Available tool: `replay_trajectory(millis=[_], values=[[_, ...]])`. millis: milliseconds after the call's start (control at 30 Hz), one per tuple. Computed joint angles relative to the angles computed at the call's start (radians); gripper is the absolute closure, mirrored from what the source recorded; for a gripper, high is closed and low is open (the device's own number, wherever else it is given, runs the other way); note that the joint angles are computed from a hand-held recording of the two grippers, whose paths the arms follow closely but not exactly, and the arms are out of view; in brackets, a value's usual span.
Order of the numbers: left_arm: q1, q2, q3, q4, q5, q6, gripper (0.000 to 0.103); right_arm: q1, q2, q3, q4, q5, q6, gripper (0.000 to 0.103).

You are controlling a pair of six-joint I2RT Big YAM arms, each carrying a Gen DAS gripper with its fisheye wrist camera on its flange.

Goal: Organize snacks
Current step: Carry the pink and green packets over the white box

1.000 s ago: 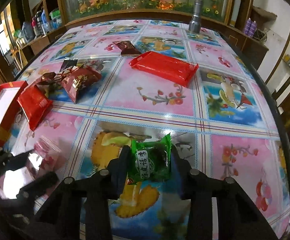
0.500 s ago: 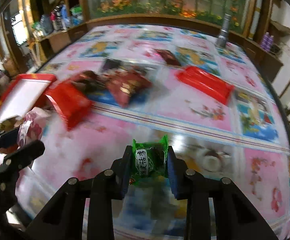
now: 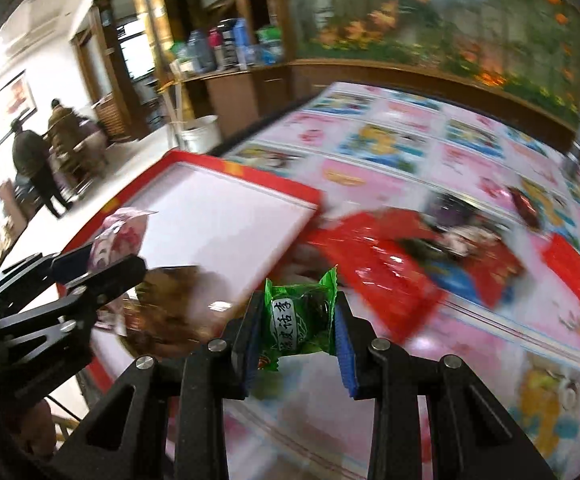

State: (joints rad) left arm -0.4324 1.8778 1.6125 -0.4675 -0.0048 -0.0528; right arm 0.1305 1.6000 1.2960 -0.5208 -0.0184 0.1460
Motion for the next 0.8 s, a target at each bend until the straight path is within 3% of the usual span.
replay_trajectory(millis=[467,700,800], values=[[0.088,0.018,-0.011,-0.027,-0.035,-0.036,0.064,0.135,0.129,0.143,-0.039,-0.034,-0.049,0.070],[0.101,0.059,0.038,-0.074,-0.027,-0.019,0.063,0.127,0.223,0.258,-0.136,-0.067,-0.021,0.070],[0.099,0.071,0.056,-0.077,-0.038,-0.002,0.063,0.123,0.249,0.287,-0.137,-0.058,-0.019,0.072]])
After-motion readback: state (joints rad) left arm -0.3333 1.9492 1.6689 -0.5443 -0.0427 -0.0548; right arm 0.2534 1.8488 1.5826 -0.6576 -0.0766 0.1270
